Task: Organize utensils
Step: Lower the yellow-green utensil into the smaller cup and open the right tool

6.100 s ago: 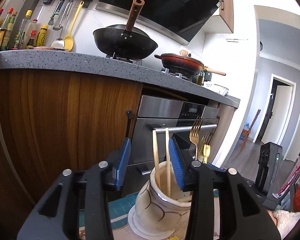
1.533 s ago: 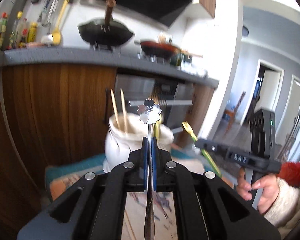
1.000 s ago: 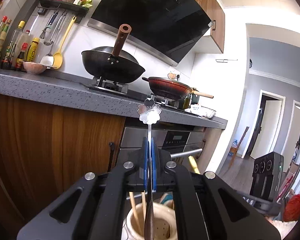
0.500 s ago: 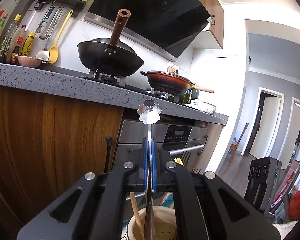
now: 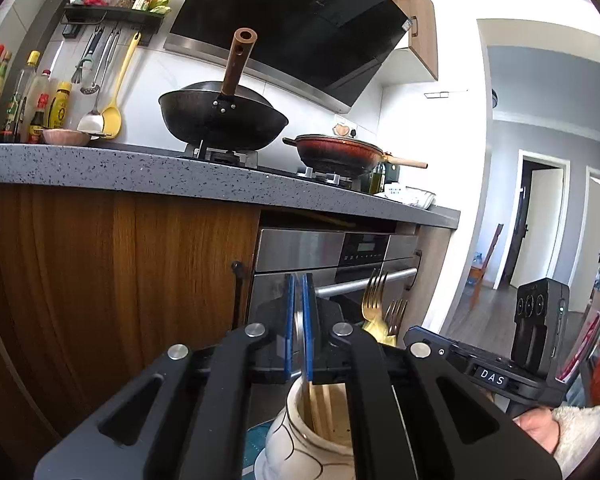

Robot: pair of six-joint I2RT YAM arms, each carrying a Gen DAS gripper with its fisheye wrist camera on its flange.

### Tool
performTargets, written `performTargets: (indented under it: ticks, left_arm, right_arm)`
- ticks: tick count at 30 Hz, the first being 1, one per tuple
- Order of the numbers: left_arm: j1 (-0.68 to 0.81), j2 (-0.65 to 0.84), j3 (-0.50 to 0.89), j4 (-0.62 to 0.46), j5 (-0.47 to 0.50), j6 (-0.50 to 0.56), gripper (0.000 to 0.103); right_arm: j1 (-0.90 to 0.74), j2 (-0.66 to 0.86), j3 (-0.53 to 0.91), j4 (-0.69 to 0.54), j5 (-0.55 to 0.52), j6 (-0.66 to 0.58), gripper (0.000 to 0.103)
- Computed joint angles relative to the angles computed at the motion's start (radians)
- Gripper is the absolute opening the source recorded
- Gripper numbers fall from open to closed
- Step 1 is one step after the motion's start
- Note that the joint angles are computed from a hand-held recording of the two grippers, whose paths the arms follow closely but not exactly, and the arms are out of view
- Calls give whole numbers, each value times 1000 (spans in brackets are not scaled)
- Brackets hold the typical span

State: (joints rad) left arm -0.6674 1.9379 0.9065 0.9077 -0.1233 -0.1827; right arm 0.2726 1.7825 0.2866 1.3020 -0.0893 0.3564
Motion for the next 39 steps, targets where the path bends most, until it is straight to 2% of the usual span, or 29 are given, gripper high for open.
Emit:
performTargets:
  ticks: [7, 9, 10, 12, 15, 19, 22, 23, 24, 26, 29, 33, 39]
  left_arm:
    - [-9, -7, -23, -20, -18, 6, 3]
    - [-7, -7, -32, -18, -13, -5, 3]
    - [-7, -9, -39, -12, -13, -5, 3]
    - [-6, -14, -54, -2, -9, -8, 3]
    - [-4, -22, -67, 1, -5, -12, 3]
    - [-2, -29, -78, -3, -5, -21, 3]
    - [-1, -37, -92, 1, -5, -25, 3]
    - [-1, -41, -100, 6, -7, -25, 3]
    - [0, -46, -107, 11, -7, -27, 4]
    - [2, -53, -118, 15, -5, -31, 4]
    - [9, -65, -139, 26, -2, -41, 4]
    - [16, -74, -160, 39, -3, -49, 4]
    - [14, -80, -184, 60, -3, -66, 4]
  right_arm:
    - [5, 18, -21, 14, 4, 19, 11]
    - [13, -7, -24, -29, 12, 17, 11]
    - [15, -39, -22, -83, 8, 8, 11]
    - [14, -98, -21, -174, -11, 5, 21]
    - [2, -192, 11, -373, -61, -10, 29]
    - [-3, -242, 148, -721, -121, -53, 29]
    - [-10, -216, 269, -938, -153, -55, 27]
    - [-18, -202, 291, -969, -173, -46, 25]
    - [-24, -192, 309, -992, -188, -39, 18]
    - [-21, -196, 314, -993, -174, -34, 11]
    - [-19, -227, 267, -899, -169, -3, 11]
    - [7, -208, 210, -681, -112, 33, 11]
    - [55, -34, 204, -322, 34, 32, 11]
